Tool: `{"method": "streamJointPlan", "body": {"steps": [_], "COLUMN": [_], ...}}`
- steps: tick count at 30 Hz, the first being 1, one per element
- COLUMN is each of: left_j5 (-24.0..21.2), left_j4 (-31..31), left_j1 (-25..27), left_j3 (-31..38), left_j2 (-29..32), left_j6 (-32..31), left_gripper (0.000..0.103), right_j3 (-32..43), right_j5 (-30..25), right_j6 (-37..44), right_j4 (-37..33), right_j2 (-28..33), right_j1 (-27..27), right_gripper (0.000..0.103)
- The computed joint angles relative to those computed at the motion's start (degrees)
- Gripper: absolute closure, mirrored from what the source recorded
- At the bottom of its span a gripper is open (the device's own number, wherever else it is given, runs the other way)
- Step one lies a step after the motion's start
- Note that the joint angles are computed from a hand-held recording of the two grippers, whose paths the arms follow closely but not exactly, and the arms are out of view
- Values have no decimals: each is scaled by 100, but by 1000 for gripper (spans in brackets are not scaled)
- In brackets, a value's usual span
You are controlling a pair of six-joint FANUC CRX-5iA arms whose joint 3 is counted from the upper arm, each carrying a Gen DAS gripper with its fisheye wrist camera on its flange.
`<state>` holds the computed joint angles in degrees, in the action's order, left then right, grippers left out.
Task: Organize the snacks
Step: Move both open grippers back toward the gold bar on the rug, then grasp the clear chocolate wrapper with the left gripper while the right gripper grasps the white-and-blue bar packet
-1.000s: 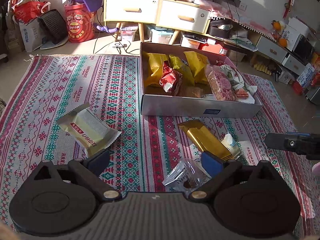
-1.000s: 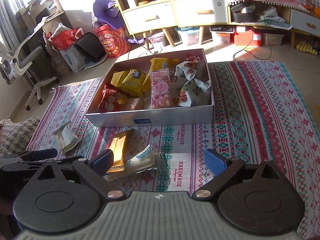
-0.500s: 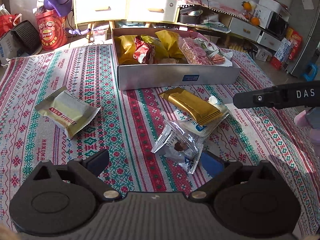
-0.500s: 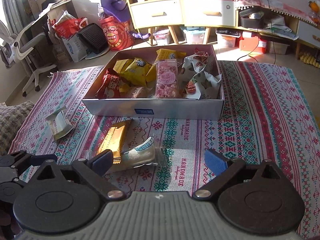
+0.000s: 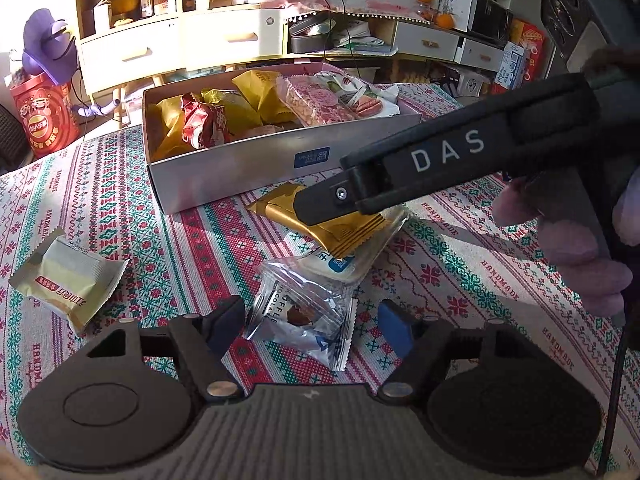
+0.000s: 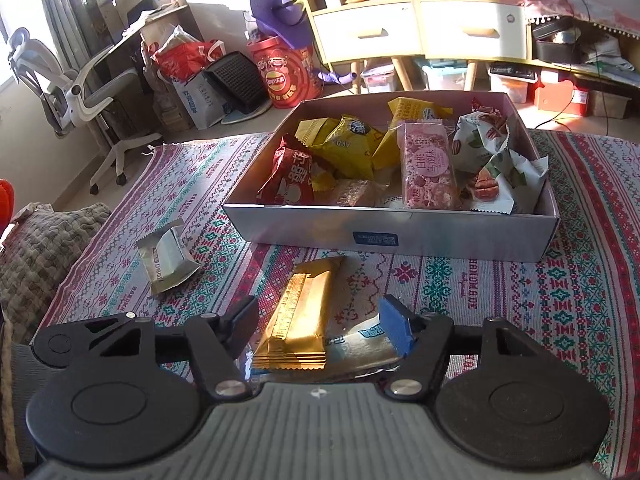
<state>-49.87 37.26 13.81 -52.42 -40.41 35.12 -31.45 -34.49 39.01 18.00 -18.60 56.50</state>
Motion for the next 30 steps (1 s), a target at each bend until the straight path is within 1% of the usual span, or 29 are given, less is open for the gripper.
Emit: {"method": "streamJointPlan", "body": {"steps": [1, 3, 5, 7, 10, 15, 18, 21, 22, 25, 27, 30], "left_j5": [-14, -53, -124, -221, -343, -528, -638, -649, -620, -573, -600, -765], "left_j4": [29, 62, 61, 25, -48, -229, -404, -653, -760, -1021, -1147, -1286], "left_j1": [6, 27, 63, 111, 209, 395, 528, 595, 619, 670, 716, 776], "left_j3": [-3, 3, 32, 79, 131, 210, 273, 379, 428, 559, 649, 788], "left_j2": [5, 20, 46, 61, 50, -6, -32, -53, -41, 8, 55, 96], "left_j6": [-21, -57, -55, -70, -66, -83, -66, 53, 136, 460, 696, 1063], "left_gripper": [29, 36, 40, 42, 44, 45, 46, 46, 46, 45, 45, 36], "right_j3": [-64, -96, -48, -6, 98, 168, 155, 230, 286, 235, 278, 219], "right_j5": [49, 61, -41, -174, -416, -682, -825, -1101, -1289, -1419, -1451, -1306], "right_j6": [-64, -25, 158, 356, 669, 952, 977, 972, 980, 944, 919, 866], "right_j4": [123, 197, 151, 125, -36, -213, -149, -161, -147, 27, -29, -11], "right_j2": [-17, -19, -3, -4, 3, -29, -50, -8, 57, 25, 21, -50], "right_j1": [29, 54, 67, 99, 114, 103, 107, 70, 63, 119, 123, 136], "right_gripper": [40, 42, 51, 57, 64, 65, 65, 65, 65, 66, 65, 65]}}
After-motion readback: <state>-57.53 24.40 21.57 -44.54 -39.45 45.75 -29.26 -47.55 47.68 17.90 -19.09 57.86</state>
